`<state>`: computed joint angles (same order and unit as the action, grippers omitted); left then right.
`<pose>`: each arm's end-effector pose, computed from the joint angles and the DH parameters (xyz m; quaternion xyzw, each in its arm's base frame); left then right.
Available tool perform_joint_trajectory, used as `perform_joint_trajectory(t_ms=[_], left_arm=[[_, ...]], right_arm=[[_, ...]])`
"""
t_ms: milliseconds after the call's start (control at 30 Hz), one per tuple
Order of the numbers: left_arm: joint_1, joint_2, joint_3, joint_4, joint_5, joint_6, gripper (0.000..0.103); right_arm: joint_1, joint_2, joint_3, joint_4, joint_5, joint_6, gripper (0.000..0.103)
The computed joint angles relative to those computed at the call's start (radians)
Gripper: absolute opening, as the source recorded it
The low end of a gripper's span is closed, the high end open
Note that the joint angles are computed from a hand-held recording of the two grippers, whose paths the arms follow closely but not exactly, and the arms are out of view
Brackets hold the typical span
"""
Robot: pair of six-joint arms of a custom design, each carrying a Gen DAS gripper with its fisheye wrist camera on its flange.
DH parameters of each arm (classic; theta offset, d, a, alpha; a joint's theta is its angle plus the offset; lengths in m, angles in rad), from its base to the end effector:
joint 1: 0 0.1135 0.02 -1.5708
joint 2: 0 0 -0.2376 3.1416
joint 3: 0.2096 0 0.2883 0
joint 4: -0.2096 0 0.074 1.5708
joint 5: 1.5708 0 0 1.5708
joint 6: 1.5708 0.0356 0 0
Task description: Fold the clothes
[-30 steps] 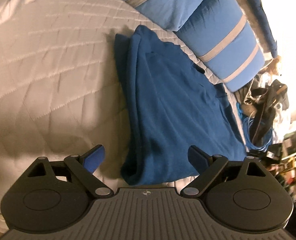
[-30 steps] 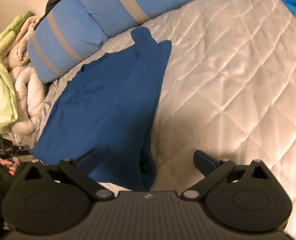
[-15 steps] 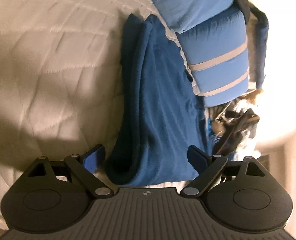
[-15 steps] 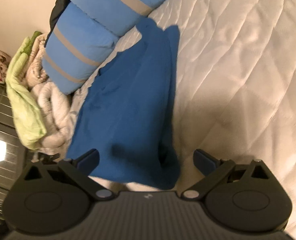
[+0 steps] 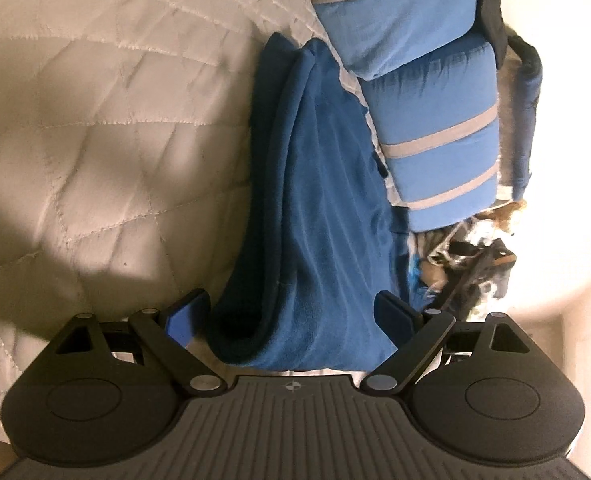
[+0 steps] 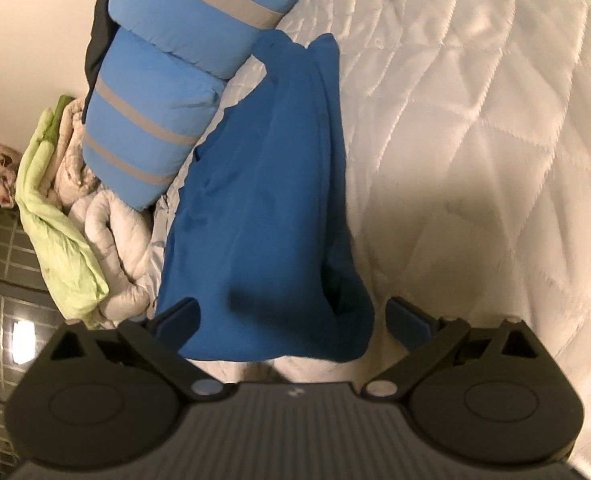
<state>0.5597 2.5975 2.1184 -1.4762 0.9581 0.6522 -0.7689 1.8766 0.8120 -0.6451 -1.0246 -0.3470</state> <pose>0.4101 0.2226 0.0722 -0.0477 0.8742 -0.4685 0.1183 0.2137 -0.1644 0.0309 0.2153 0.8431 0.4469 0.2076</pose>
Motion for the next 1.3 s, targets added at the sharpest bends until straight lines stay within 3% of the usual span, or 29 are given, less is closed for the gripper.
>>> perform_joint_trajectory(t_ms=[100,200,367,467,567,933,1167,1300], left_arm=[[-0.01,-0.19,-0.266,0.247,-0.027,-0.083,0.091],[-0.019,-0.321,-0.444,0.423,-0.054,-0.15,0.091],[-0.035,-0.46,-0.621,0.618,-0.103,-0.23,0.091],[-0.047,-0.562,-0.737,0.762,-0.164,-0.266,0.091],[-0.054,-0.657,-0.836,0.874,-0.212,-0.253,0.091],[-0.095,-0.891,-1.067,1.103,-0.344,-0.151,0.091],[-0.092,-0.909,-1.092,1.117,-0.353,-0.109,0.091],[-0.081,-0.894,-1.077,1.107,-0.345,-0.123,0.091]], right_arm=[[-0.001,-0.024,-0.051,0.083,-0.015,0.081,0.091],[0.006,-0.049,-0.107,0.2,-0.022,0.196,0.075],[-0.004,-0.039,-0.157,0.365,-0.034,0.365,0.031],[0.005,-0.085,-0.211,0.454,-0.034,0.43,0.019],[0.033,-0.205,-0.28,0.511,-0.003,0.479,0.016],[0.16,-0.596,-0.391,0.52,0.113,0.564,0.014],[0.301,-0.769,-0.41,0.547,0.191,0.653,0.014],[0.435,-0.809,-0.388,0.58,0.291,0.732,0.014]])
